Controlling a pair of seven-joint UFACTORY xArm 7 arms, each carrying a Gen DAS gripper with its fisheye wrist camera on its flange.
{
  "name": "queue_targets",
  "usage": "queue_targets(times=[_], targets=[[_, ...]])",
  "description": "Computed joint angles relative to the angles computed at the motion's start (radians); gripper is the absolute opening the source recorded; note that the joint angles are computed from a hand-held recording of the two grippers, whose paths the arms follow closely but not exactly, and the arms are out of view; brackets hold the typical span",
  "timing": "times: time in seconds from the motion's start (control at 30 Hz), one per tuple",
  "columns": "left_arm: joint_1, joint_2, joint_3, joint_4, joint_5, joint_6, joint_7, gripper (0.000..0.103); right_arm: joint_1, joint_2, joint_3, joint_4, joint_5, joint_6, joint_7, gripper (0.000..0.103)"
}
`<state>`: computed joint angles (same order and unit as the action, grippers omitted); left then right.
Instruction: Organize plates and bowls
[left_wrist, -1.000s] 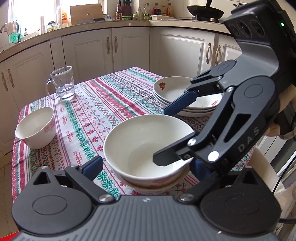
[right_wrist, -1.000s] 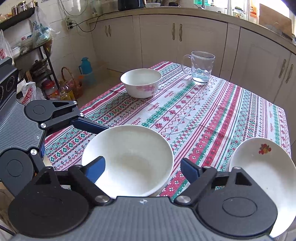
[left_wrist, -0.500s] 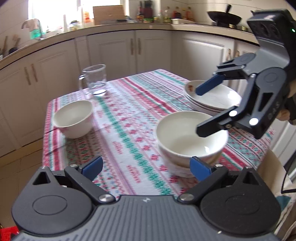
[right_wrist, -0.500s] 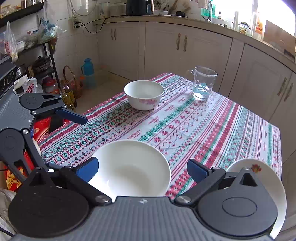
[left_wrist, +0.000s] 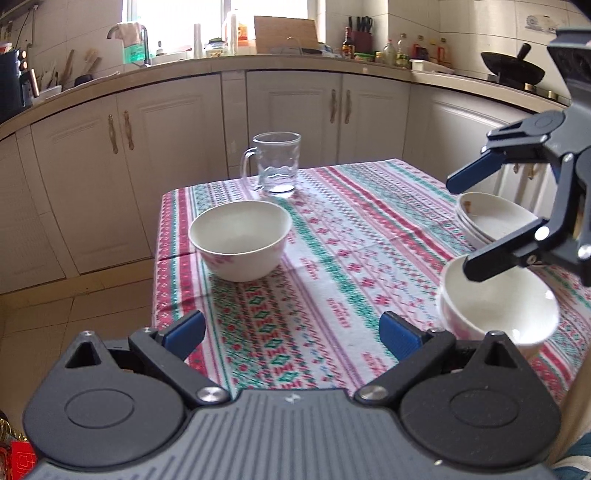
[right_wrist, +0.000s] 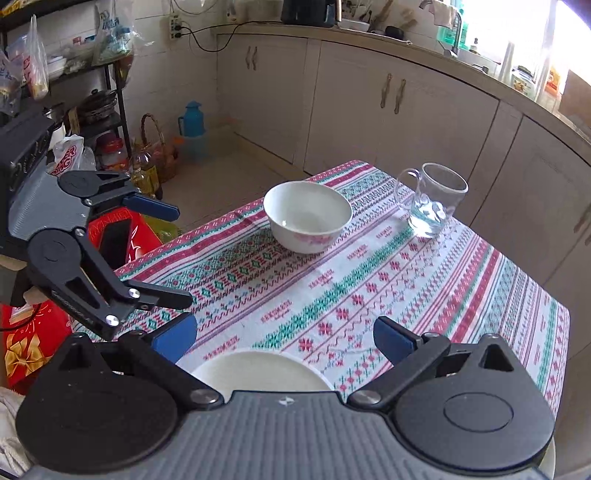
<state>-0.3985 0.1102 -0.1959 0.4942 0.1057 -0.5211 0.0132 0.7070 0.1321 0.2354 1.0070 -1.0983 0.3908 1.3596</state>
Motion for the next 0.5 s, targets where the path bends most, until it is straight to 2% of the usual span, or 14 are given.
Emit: queue_targets(times=[0.17, 0.27, 0.33, 0.5], targets=[[-0.060, 0.102, 0.037, 0.081, -0.165, -0.060, 0.155, 0.100, -0.023, 0.063, -0.022, 0.084, 0.089, -0.015, -0.147, 0.103], [-0.075, 0.170, 0.053, 0.149, -0.212, -0.069, 0.209, 0.100, -0.032, 0.113, -0.044, 0.141, 0.166, -0.032, -0.253, 0.103], [-0.049, 0.212, 0.047, 0.194, -0.180, -0.062, 0.193, 0.100, -0.040, 0.155, -0.057, 0.189, 0.231, -0.040, -0.337, 0.103], [-0.042, 0.299, 0.060, 0.289, -0.162, -0.058, 0.204, 0.100, -0.069, 0.265, -0.063, 0.316, 0.399, -0.046, -0.547, 0.103]])
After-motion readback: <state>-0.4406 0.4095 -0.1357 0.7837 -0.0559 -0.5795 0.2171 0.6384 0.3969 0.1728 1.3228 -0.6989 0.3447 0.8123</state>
